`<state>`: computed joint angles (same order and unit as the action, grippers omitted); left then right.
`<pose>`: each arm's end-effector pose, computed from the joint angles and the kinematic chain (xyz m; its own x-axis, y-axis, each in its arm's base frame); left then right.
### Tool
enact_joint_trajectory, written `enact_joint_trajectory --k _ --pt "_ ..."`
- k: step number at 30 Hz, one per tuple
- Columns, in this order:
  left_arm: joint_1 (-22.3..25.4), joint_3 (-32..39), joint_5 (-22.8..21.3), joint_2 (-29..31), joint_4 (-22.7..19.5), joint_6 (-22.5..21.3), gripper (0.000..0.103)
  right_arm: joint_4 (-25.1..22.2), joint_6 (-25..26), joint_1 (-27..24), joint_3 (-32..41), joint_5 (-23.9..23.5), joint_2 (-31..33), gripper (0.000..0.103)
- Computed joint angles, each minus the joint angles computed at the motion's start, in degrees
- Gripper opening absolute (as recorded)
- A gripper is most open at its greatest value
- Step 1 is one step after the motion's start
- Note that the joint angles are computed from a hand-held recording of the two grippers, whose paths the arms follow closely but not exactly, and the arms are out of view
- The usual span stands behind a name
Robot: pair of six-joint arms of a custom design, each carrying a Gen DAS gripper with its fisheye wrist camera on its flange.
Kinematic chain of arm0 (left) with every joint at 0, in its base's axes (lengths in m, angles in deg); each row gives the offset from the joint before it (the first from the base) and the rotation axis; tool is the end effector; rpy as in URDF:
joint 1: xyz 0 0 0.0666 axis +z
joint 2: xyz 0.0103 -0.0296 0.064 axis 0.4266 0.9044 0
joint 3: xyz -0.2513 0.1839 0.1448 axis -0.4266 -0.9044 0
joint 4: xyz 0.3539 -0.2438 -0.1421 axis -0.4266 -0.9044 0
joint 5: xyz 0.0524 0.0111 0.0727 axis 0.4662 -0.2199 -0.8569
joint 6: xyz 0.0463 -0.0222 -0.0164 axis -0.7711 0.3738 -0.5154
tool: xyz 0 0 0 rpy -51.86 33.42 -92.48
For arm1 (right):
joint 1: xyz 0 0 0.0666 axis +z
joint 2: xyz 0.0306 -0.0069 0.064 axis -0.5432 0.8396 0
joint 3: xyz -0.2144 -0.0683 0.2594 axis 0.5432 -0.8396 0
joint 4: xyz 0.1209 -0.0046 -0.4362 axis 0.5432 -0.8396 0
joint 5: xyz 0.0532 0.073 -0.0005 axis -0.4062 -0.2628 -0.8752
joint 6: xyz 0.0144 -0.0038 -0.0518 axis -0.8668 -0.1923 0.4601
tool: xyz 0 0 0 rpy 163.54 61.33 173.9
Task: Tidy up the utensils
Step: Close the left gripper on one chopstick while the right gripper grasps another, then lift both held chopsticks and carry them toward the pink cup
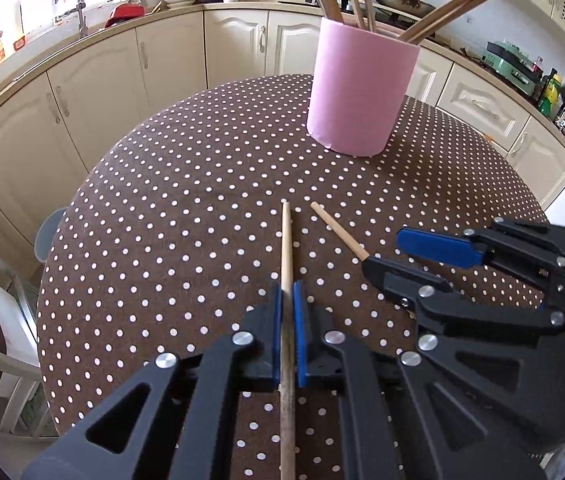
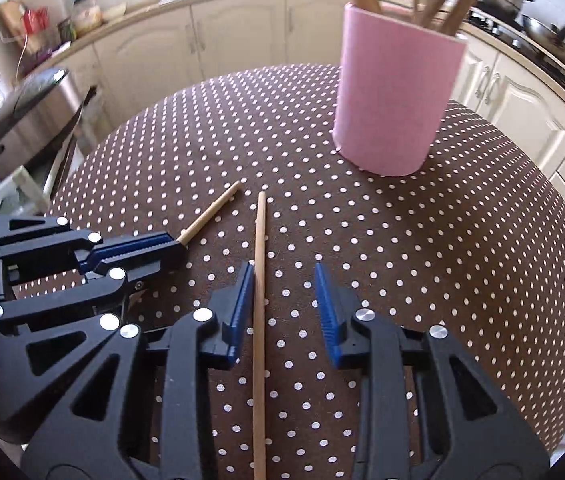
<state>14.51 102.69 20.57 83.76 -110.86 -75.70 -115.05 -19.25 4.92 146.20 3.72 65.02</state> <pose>0.6183 -0.1307 0.3597 -0.6274 0.5261 -0.5741 0.6805 0.7288 -0.0758 0.5301 0.3942 0.3726 -0.8224 0.0817 -0.5631 0.0857 0.9961 0.0194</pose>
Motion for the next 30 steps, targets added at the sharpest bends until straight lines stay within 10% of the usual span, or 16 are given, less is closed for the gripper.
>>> enact_joint_trajectory --k 10,30 --pt "-0.8 0.4 -2.0 -0.1 -0.2 -0.3 0.007 -9.0 4.6 -0.7 14.4 -3.6 9.5 0.007" --pt "-0.5 -1.3 6.1 -7.6 6.0 4.8 0.007 13.5 0.4 1.7 -7.9 4.7 -11.5 0.006"
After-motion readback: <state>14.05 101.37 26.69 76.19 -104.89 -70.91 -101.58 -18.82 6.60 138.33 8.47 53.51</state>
